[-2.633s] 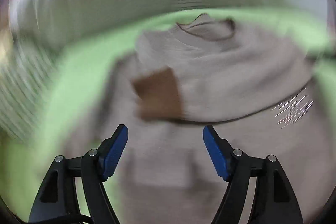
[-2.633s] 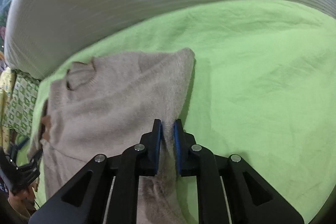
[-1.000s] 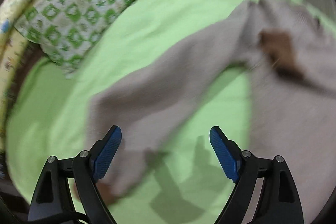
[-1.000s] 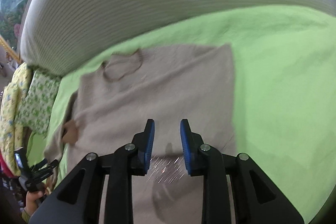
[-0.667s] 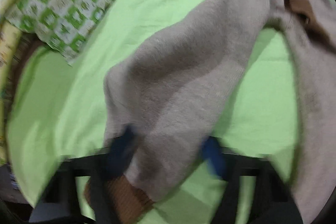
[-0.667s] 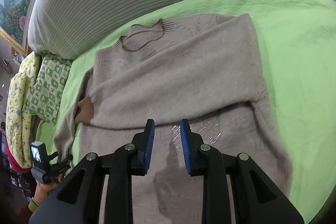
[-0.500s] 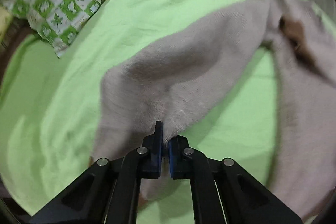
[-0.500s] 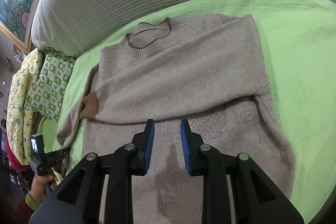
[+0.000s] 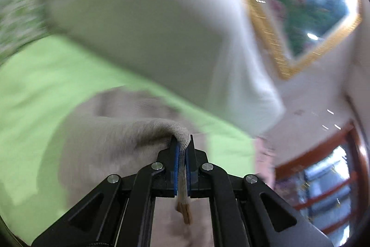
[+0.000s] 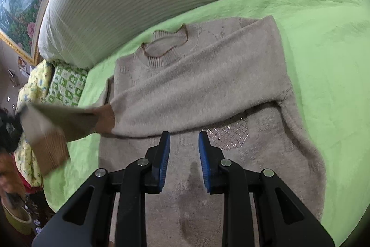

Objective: Fold small clothes

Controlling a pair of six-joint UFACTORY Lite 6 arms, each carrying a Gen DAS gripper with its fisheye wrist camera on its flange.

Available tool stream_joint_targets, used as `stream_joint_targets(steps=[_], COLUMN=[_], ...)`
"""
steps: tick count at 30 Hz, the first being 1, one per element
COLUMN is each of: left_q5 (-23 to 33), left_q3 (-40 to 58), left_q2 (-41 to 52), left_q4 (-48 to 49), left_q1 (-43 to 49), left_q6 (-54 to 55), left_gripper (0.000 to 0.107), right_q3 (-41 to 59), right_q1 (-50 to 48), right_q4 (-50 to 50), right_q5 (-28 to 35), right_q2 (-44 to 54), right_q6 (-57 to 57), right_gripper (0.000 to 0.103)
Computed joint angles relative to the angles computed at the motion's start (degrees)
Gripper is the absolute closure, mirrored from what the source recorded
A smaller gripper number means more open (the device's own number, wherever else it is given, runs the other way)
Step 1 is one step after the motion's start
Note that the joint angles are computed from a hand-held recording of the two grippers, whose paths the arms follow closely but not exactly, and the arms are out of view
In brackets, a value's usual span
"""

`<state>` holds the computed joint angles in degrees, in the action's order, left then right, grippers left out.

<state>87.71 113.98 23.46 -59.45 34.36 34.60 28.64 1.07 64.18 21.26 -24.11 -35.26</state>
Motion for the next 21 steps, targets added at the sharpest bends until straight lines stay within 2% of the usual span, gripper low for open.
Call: stream_joint_targets(steps=[2,3,4,5,6,8,11,15,17,19,21], left_q5=[-4.9,-7.4,-10.9,-14.7,-17.2,-23.0,-27.6,-35.5,-39.2,-42.9,-47.6], left_q3=[-1.5,-2.8,-5.6,-8.8,-9.9,-18.2,-30.1,-42.9,-45.3,-45.3,-43.9], left_q2=[-2.4,-2.8,-2.9,-3.4,-2.7,-4.0,-7.8,-13.5,-13.2,-11.4,-7.1], left_q4=[0.5,1.7,3.2,5.6,7.5,11.0,14.9,23.1,27.3,31.3,34.1], left_q1=[-9.5,-14.1,-19.2,-23.0,-25.6,-29.3,-26.8,-18.6,-13.8,-10.7,-9.0], left_q6=[-2.0,-2.7,-3.1,-3.6,-4.1,-2.9,1.9,8.6,10.4,11.5,12.8], left_gripper=[0.098,0.089,0.084,0.070,0.062,0.062,0.062,0.061,0.059,0.059,0.059], right_q3=[0.0,0.1,0.1,0.1,0.0,-0.4,-1.2,-1.2,-0.3,1.2,2.5], right_q1=[-2.6,-4.4,-6.0,-7.1,-8.4,-11.3,-14.9,-17.7,-18.3,-18.3,-18.5], right_q4=[-0.3,-0.1,0.4,0.5,0.7,2.2,4.7,7.7,9.3,10.8,12.2], right_q5=[1.2,2.2,3.0,3.4,3.9,5.3,6.8,7.7,7.5,7.0,6.8], right_q2=[-0.9,-0.8,-0.6,-0.5,-0.2,0.8,2.6,6.4,8.8,11.5,13.1], right_q6=[-0.4,-1.2,-2.1,-2.7,-3.3,-6.2,-11.0,-16.2,-18.5,-20.4,-22.5], right_gripper=[0.076,0.076,0.076,0.076,0.076,0.076,0.076,0.076,0.076,0.067,0.064])
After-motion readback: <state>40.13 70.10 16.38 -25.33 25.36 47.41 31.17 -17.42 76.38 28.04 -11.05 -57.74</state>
